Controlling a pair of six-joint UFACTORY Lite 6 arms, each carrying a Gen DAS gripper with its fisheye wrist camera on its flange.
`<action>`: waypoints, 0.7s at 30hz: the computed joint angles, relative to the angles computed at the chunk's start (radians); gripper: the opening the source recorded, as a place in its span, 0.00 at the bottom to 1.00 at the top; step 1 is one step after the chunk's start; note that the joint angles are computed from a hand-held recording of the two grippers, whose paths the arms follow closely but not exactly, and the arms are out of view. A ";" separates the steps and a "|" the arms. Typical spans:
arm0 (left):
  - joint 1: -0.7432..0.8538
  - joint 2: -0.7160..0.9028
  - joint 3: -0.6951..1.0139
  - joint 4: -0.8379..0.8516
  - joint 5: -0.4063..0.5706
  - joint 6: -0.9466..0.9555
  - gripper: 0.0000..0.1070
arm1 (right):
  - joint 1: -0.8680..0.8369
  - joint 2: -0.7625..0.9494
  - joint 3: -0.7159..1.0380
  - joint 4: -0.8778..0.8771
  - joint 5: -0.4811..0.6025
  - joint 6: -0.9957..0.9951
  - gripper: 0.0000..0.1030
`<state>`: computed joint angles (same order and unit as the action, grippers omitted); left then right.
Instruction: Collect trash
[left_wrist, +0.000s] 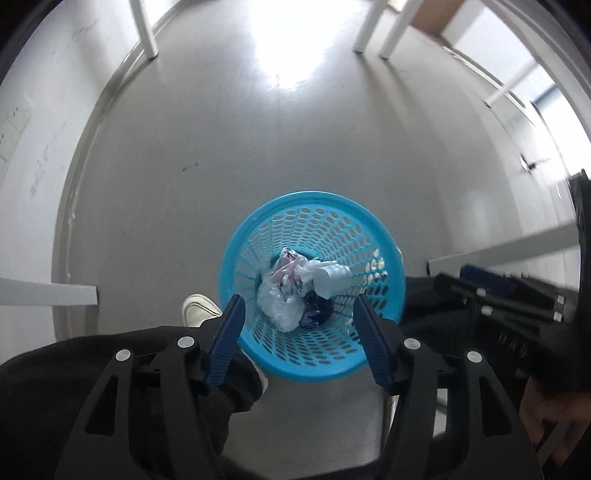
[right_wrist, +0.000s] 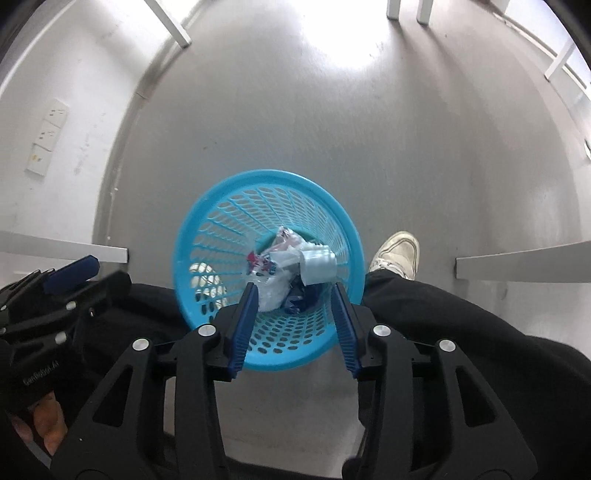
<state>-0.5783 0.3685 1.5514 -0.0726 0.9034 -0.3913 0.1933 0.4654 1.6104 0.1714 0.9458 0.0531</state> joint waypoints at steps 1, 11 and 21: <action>-0.006 -0.039 -0.033 0.002 -0.006 0.003 0.58 | 0.004 -0.029 -0.013 -0.015 0.007 0.004 0.42; -0.082 -0.250 -0.140 0.005 0.014 0.003 0.66 | 0.016 -0.337 -0.170 -0.033 0.036 -0.050 0.66; -0.130 -0.427 -0.183 0.008 0.053 -0.066 0.76 | 0.006 -0.528 -0.271 -0.025 0.072 -0.069 0.75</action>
